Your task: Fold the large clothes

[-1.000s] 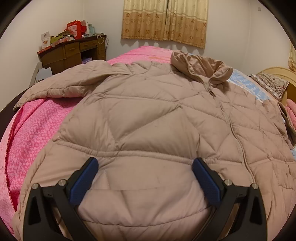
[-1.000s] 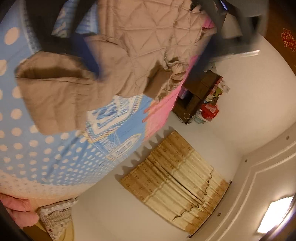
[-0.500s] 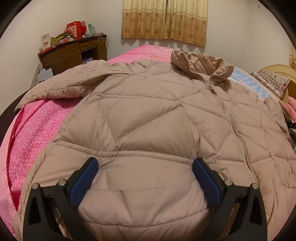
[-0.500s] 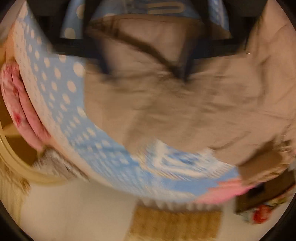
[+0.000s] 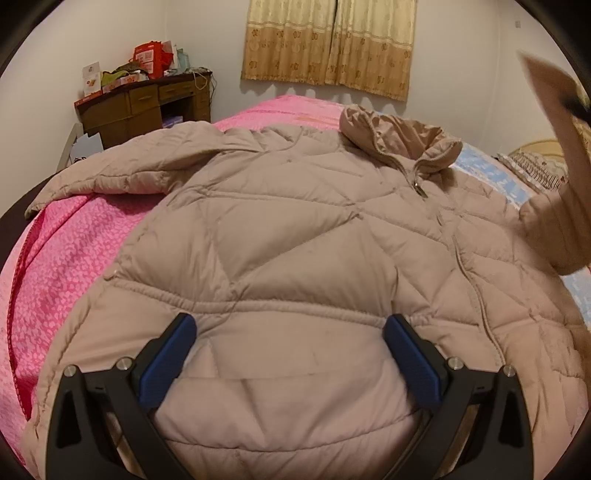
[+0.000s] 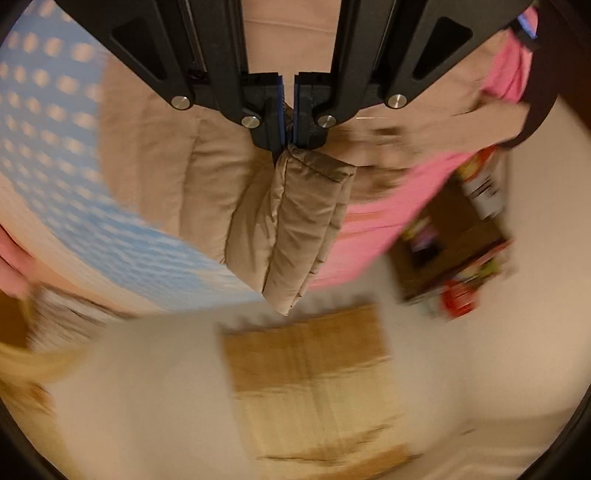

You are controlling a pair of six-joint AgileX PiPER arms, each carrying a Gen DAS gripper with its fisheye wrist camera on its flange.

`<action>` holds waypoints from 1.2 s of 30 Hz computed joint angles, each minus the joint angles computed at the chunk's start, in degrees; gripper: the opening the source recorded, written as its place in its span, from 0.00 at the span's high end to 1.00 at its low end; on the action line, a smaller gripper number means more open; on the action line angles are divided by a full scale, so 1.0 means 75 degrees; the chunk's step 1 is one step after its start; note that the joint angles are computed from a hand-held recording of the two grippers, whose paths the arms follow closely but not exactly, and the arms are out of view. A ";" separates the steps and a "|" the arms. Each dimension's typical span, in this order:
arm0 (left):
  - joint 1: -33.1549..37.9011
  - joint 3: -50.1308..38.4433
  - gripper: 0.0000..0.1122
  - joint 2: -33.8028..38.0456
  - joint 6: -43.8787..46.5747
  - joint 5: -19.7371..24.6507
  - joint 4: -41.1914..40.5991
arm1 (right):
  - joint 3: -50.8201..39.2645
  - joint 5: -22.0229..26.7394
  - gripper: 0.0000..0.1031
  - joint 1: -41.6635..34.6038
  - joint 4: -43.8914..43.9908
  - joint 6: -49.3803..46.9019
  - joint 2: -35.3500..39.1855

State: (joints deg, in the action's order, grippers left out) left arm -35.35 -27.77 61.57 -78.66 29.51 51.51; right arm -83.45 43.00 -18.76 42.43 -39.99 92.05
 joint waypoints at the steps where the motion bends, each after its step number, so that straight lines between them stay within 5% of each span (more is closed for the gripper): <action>1: 0.0054 0.0042 0.08 -0.0076 0.0042 -0.0083 -0.0040 | 0.0072 -0.0096 0.98 0.0564 0.0012 0.0052 0.0053; 9: 0.0885 0.0489 0.08 -0.0828 0.1126 -0.1121 -0.1006 | 0.0009 -0.1160 0.96 0.3645 0.0293 -0.0256 0.2361; 13: 0.0980 0.0469 0.08 -0.0796 0.1296 -0.1261 -0.1164 | -0.1335 0.0833 0.88 0.3354 0.1226 -0.0354 0.4172; 15: 0.1013 0.0475 0.08 -0.0796 0.1392 -0.1304 -0.1247 | -0.1348 0.1523 0.57 0.3124 0.2153 -0.0694 0.4373; 17: 0.1055 0.0505 0.08 -0.0835 0.1507 -0.1348 -0.1353 | -0.1472 0.2545 0.05 0.2747 0.3314 -0.1206 0.4588; 18: 0.1056 0.0476 0.08 -0.0811 0.1535 -0.1347 -0.1383 | -0.1564 0.2978 0.03 0.2625 0.3656 -0.1269 0.4630; 20: 0.1063 0.0491 0.08 -0.0828 0.1569 -0.1347 -0.1414 | -0.1351 0.2925 0.03 0.2683 0.3585 -0.1220 0.4234; 24: 0.0967 0.0486 0.08 -0.0845 0.1440 -0.1245 -0.1318 | -0.0726 0.1557 0.03 0.2723 0.2649 -0.1305 0.3156; 25: 0.0924 0.0476 0.08 -0.0836 0.1375 -0.1205 -0.1269 | -0.0482 0.1209 0.13 0.2637 0.2140 -0.1127 0.2874; 26: 0.0882 0.0484 0.08 -0.0838 0.1293 -0.1177 -0.1207 | -0.0353 0.1050 0.42 0.2591 0.1846 -0.1014 0.2704; 28: 0.0854 0.0436 0.08 -0.0800 0.1281 -0.1130 -0.1200 | 0.0224 0.0526 0.61 0.2195 0.1247 -0.0860 0.2256; 33: 0.0749 0.0377 0.08 -0.0602 0.0920 -0.1017 -0.0828 | 0.1171 -0.1038 0.62 0.0765 0.0073 -0.0344 0.1373; 36: 0.0783 0.0356 0.08 -0.0536 0.0956 -0.0990 -0.0806 | 0.1163 -0.1298 0.61 0.0042 -0.0475 -0.0036 0.1650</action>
State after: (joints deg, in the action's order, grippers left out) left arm -29.48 -25.10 57.55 -71.49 22.08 45.46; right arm -74.73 33.26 -18.45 38.87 -40.26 104.43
